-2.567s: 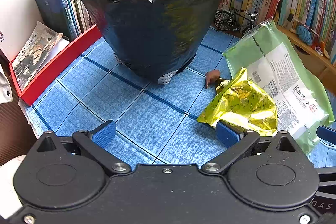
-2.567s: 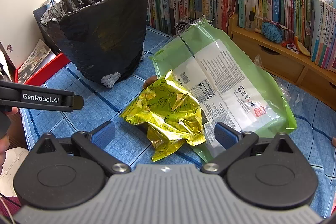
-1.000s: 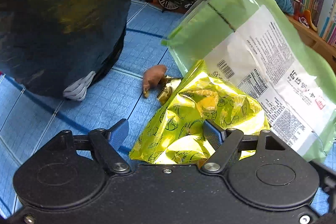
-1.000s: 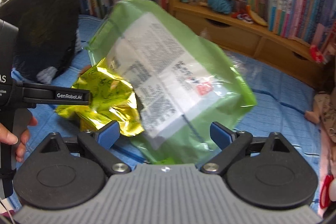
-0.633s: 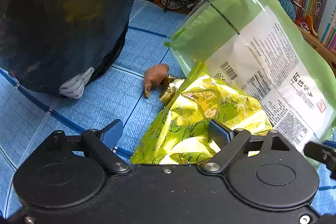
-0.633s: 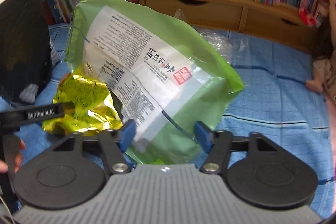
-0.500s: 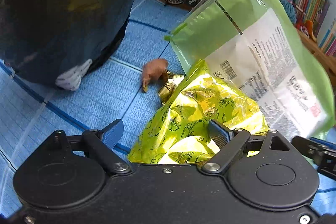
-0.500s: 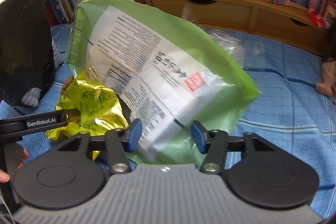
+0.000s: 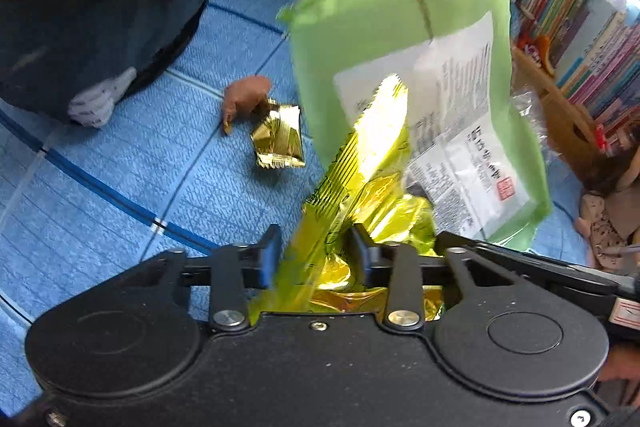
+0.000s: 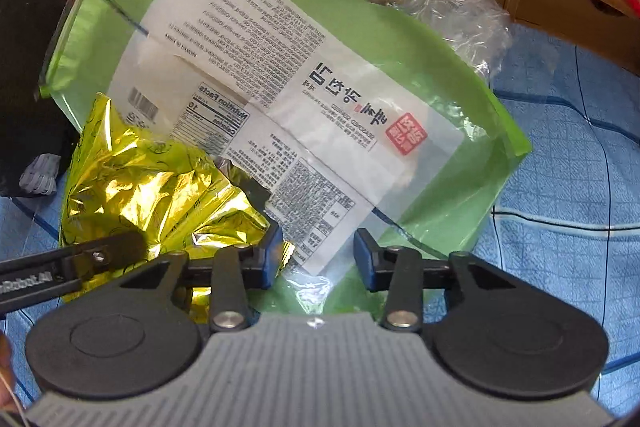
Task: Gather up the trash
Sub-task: 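Grasp the yellow foil bag with the left gripper while the right grasps the green package, then drop the yellow foil bag into the bin with the left gripper while the right lifts the package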
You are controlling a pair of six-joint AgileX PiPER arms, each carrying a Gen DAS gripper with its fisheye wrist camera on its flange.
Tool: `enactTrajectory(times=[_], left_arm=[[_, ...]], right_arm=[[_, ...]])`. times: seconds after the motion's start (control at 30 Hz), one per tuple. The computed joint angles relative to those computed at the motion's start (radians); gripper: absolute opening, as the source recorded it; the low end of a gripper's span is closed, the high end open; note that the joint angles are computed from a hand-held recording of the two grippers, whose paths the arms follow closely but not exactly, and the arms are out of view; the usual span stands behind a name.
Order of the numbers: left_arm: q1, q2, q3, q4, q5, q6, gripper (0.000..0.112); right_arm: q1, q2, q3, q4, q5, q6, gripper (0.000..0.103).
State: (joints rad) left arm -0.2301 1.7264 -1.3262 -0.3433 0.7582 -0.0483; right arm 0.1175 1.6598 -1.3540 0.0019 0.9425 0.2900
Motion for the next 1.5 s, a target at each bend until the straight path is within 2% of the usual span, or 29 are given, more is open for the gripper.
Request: enactTrajectory(times=[0.2,0.27,0.3,0.37,0.5,0.67,0.77,0.83,1.03,1.07,1.13,1.17,1.2,1.3,1.5], left_arm=[[-0.019,-0.089,0.036,0.107,-0.017,-0.042,0.019],[-0.007,-0.131,0.042,0.141,0.001,-0.067,0.017],[-0.002,-0.143,0.042,0.159,0.006,-0.081,0.016],[0.007,-0.165,0.055,0.192,0.001,-0.103,0.015],[0.031,-0.223,0.099,0.250,-0.004,-0.123,0.014],[0.071,-0.287,0.127,0.333,0.026,-0.159,0.013],[0.101,-0.309,0.144,0.337,0.035,-0.141,0.013],[0.109,-0.327,0.160,0.344,0.035,-0.130,0.013],[0.130,-0.368,0.187,0.327,0.032,-0.090,0.013],[0.130,-0.372,0.186,0.325,0.032,-0.085,0.013],[0.132,-0.382,0.187,0.317,0.034,-0.069,0.013],[0.134,-0.390,0.190,0.310,0.034,-0.057,0.013],[0.134,-0.394,0.188,0.304,0.035,-0.048,0.013],[0.142,-0.406,0.181,0.271,0.045,-0.001,0.013],[0.159,-0.439,0.125,0.197,0.107,0.097,0.013]], right_arm=[[0.039,0.034,-0.033,-0.004,0.000,-0.012,0.049],[0.052,0.041,-0.042,-0.007,-0.006,-0.005,0.050],[0.061,0.043,-0.046,-0.018,-0.010,0.007,0.059],[0.084,0.045,-0.050,-0.044,-0.025,0.022,0.065],[0.163,0.059,-0.055,-0.190,-0.062,0.067,0.086],[0.245,0.111,-0.085,-0.292,-0.090,0.050,0.090],[0.301,0.164,-0.096,-0.373,-0.088,0.074,0.097],[0.327,0.180,-0.098,-0.404,-0.069,0.078,0.098],[0.389,0.173,-0.070,-0.439,-0.104,0.091,0.098],[0.386,0.170,-0.072,-0.418,-0.102,0.087,0.095],[0.381,0.178,-0.109,-0.382,-0.066,0.112,0.070],[0.386,0.189,-0.135,-0.405,-0.031,0.141,0.043],[0.368,0.207,-0.168,-0.396,-0.009,0.131,0.023],[0.343,0.215,-0.212,-0.389,0.029,0.163,0.010],[0.325,0.122,-0.229,-0.346,0.040,0.142,0.003]])
